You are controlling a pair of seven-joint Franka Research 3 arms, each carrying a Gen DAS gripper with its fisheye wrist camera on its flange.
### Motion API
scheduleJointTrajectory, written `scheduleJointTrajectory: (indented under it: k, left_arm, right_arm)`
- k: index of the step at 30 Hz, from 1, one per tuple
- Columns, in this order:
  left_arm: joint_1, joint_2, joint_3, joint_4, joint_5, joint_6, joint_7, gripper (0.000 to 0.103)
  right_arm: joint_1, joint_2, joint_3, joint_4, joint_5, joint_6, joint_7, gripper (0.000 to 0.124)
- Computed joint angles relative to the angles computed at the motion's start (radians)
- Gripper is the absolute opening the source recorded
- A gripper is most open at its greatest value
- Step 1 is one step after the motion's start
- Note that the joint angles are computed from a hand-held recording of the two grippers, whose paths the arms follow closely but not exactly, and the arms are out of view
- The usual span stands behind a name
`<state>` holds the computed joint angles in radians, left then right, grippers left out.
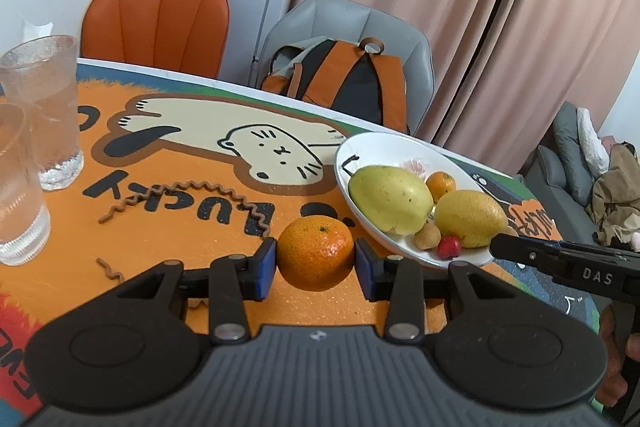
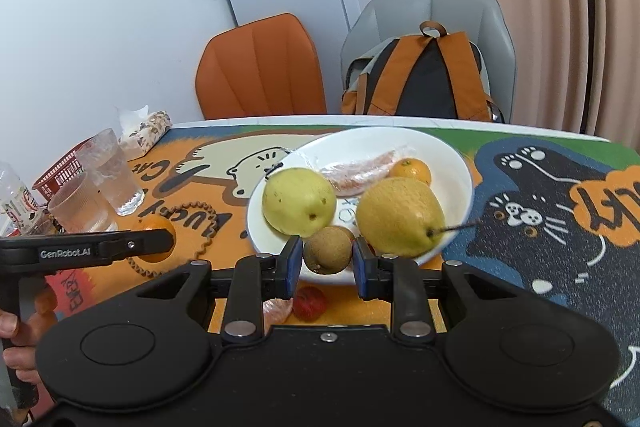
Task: Organize fruits
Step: 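Carry the orange with the left tool while the right tool carries the kiwi over the plate, then open the right tool to drop the kiwi onto the plate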
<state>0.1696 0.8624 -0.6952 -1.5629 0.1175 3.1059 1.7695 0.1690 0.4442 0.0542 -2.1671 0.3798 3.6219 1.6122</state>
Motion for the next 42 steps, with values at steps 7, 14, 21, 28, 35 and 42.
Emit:
scheduleJointTrajectory:
  k: [7, 14, 21, 28, 35, 42]
  left_arm:
    - [0.016, 0.0, -0.007, 0.005, 0.002, 0.006, -0.002, 0.04]
    - [0.005, 0.016, 0.01, 0.047, -0.005, -0.01, -0.007, 0.04]
    - [-0.021, 0.044, 0.017, 0.114, -0.024, -0.038, 0.017, 0.04]
    - [-0.078, 0.071, 0.045, 0.202, -0.06, -0.081, 0.052, 0.04]
    - [-0.139, 0.099, 0.069, 0.288, -0.106, -0.124, 0.102, 0.04]
    - [-0.18, 0.115, 0.071, 0.335, -0.151, -0.154, 0.16, 0.04]
  right_arm:
    - [0.03, 0.019, -0.033, 0.064, 0.036, -0.03, -0.05, 0.026]
    - [0.042, 0.041, -0.051, 0.122, 0.069, -0.063, -0.088, 0.026]
    - [0.072, 0.064, -0.081, 0.189, 0.12, -0.097, -0.134, 0.026]
    - [0.084, 0.091, -0.105, 0.248, 0.148, -0.121, -0.149, 0.032]
    - [0.063, 0.08, -0.092, 0.226, 0.176, -0.103, -0.148, 0.053]
    - [0.02, 0.036, -0.055, 0.149, 0.152, -0.071, -0.106, 0.055]
